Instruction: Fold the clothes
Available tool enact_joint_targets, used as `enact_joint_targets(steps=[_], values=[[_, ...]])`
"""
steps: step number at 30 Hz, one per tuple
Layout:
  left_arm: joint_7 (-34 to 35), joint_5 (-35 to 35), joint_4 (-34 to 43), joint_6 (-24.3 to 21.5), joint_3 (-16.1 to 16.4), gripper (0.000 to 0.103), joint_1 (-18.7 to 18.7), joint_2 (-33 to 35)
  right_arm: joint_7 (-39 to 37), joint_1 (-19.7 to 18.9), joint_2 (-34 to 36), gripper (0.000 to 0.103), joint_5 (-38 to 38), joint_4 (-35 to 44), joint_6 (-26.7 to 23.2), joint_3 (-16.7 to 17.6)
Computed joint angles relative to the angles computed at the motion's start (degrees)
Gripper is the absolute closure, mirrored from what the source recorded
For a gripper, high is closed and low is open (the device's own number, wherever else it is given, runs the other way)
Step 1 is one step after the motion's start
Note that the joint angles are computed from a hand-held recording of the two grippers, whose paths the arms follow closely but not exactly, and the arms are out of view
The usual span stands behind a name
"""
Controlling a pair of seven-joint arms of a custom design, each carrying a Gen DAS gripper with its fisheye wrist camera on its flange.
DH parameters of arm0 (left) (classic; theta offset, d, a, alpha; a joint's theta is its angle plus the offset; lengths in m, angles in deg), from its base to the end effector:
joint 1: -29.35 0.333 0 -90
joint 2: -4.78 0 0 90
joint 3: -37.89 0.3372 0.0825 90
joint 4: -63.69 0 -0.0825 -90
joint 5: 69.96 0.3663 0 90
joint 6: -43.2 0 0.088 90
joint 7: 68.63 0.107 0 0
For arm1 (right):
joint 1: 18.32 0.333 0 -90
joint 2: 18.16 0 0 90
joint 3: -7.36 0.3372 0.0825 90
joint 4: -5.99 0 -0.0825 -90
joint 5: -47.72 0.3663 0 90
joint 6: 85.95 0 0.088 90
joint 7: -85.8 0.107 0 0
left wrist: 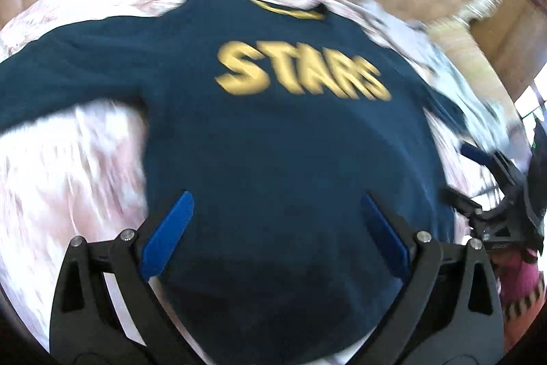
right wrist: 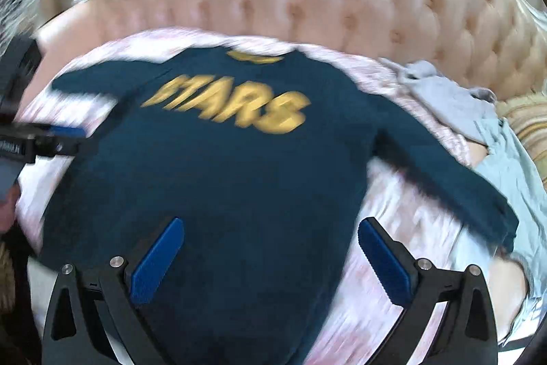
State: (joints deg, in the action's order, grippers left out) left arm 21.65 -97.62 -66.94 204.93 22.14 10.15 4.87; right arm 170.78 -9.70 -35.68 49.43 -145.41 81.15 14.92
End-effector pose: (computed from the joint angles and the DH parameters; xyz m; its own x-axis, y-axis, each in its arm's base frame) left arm 0.4570 -0.2910 0.4430 -0.2635 -0.8989 0.3501 -0.8958 0.0933 -0.4345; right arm 0.4138 0.1200 0.4425 0.3225 -0.9443 0.0659 -0.7827 -0.3052 -0.5425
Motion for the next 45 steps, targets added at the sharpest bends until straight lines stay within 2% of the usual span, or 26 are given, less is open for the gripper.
enact_joint_targets(steps=[1, 3, 4, 5, 6, 7, 9, 12, 16, 19, 20, 23, 26, 29, 31, 33, 35, 38, 40, 42, 43, 44, 45], values=[[-1.39, 2.00, -1.48, 0.96, -0.37, 0.004, -0.35, -0.40, 0.99, -1.05, -1.23, 0.000, -2.27, -1.49, -0.30, 1.97], [-5.77, 7.61, -3.92, 2.59, -0.84, 0.004, -1.01, -0.65, 4.62, -5.11, -3.14, 0.000, -8.83, -4.13, -1.21, 8.24], [-8.30, 10.79, -5.07, 3.31, -1.03, 0.004, -1.31, -0.72, 7.11, -5.88, -3.36, 0.000, -11.70, -5.01, -1.42, 9.45], [-9.43, 12.40, -6.59, 5.42, -0.98, 0.002, -1.44, -0.79, 9.10, -5.27, -3.34, 0.000, -11.77, -5.90, -1.02, 8.66], [-10.68, 14.14, -8.15, 7.79, -0.88, 0.000, -1.50, -0.81, 8.83, -2.98, -3.16, 0.000, -7.82, -6.73, -0.15, 5.87], [-9.43, 12.58, -8.40, 7.58, -0.62, 0.000, -1.62, -0.97, 7.72, -0.36, -3.11, 0.000, -4.58, -7.20, -0.13, 2.72], [-6.31, 8.64, -8.45, 6.26, -0.03, 0.000, -1.81, -1.35, 6.17, 1.35, -3.41, 0.000, -1.76, -8.19, 0.94, 0.38], [-3.70, 5.34, -9.02, 4.85, 0.52, 0.000, -1.97, -2.19, 5.75, 0.75, -3.52, 0.000, -1.19, -7.64, -0.98, 0.84], [-3.31, 4.56, -11.39, 3.89, 1.35, 0.000, -2.78, -4.70, 4.40, 2.51, -4.16, 0.000, 2.90, -7.84, -2.99, -1.51], [-8.64, 9.87, -8.25, -0.99, 1.30, 0.000, -2.15, -3.66, 4.19, 1.73, -4.83, 0.000, 2.78, -6.58, -6.25, -0.76], [-8.80, 10.41, -7.65, -1.25, 1.46, 0.000, -1.98, -4.23, 4.29, 0.70, -4.99, 0.000, 1.39, -5.59, -7.09, -0.05], [-8.50, 11.49, -5.49, -0.11, 2.31, 0.000, -1.64, -5.47, 4.21, -1.95, -4.21, 0.000, -2.44, -2.47, -4.78, 1.03], [-11.85, 18.19, 2.51, 0.27, 2.83, 0.000, 0.63, -0.79, 2.20, -2.18, 2.54, 0.000, -1.78, 5.56, -0.77, -1.02], [-16.46, 25.74, 17.12, -6.18, 3.21, 0.000, 2.79, 10.26, 1.13, -2.13, 13.65, 0.000, -1.24, 17.39, -0.35, -2.60], [-20.74, 29.09, 27.13, -9.00, 3.74, 0.000, 3.03, 18.42, -1.12, -0.91, 22.32, 0.000, 2.48, 27.32, -2.96, -4.45], [-22.77, 30.42, 37.14, -13.64, 3.62, 0.000, 3.59, 25.85, 1.06, 0.45, 29.69, 0.000, 1.84, 35.94, -6.72, -6.74], [-25.15, 33.03, 45.31, -17.60, 4.21, 0.000, 2.62, 31.83, 3.88, 1.42, 36.54, 0.000, 1.95, 44.46, -10.78, -8.72], [-25.75, 34.30, 54.83, -22.97, 3.69, 0.000, 2.27, 39.07, 0.88, -0.48, 41.31, 0.000, 8.49, 49.73, -12.01, -6.42], [-27.28, 35.82, 58.26, -26.52, 4.85, 0.000, 1.16, 42.12, -1.37, -0.06, 43.76, 0.000, 9.53, 52.12, -12.78, -6.15], [-27.45, 33.76, 55.21, -23.03, 3.14, 0.000, 3.39, 41.43, 2.41, 3.87, 45.14, 0.000, 3.99, 52.91, -15.51, -10.95], [-27.16, 33.07, 54.88, -23.05, 2.57, 0.000, 4.05, 41.35, 3.35, 4.18, 45.42, 0.000, 2.51, 52.33, -15.40, -11.62], [-27.07, 32.64, 54.96, -23.51, 2.31, 0.000, 4.40, 41.34, 1.44, 2.54, 44.84, 0.000, 5.06, 50.18, -12.11, -10.29], [-26.98, 32.25, 55.30, -24.03, 2.11, 0.000, 4.64, 41.51, 2.30, 2.54, 44.38, 0.000, 5.14, 48.86, -10.41, -10.91]])
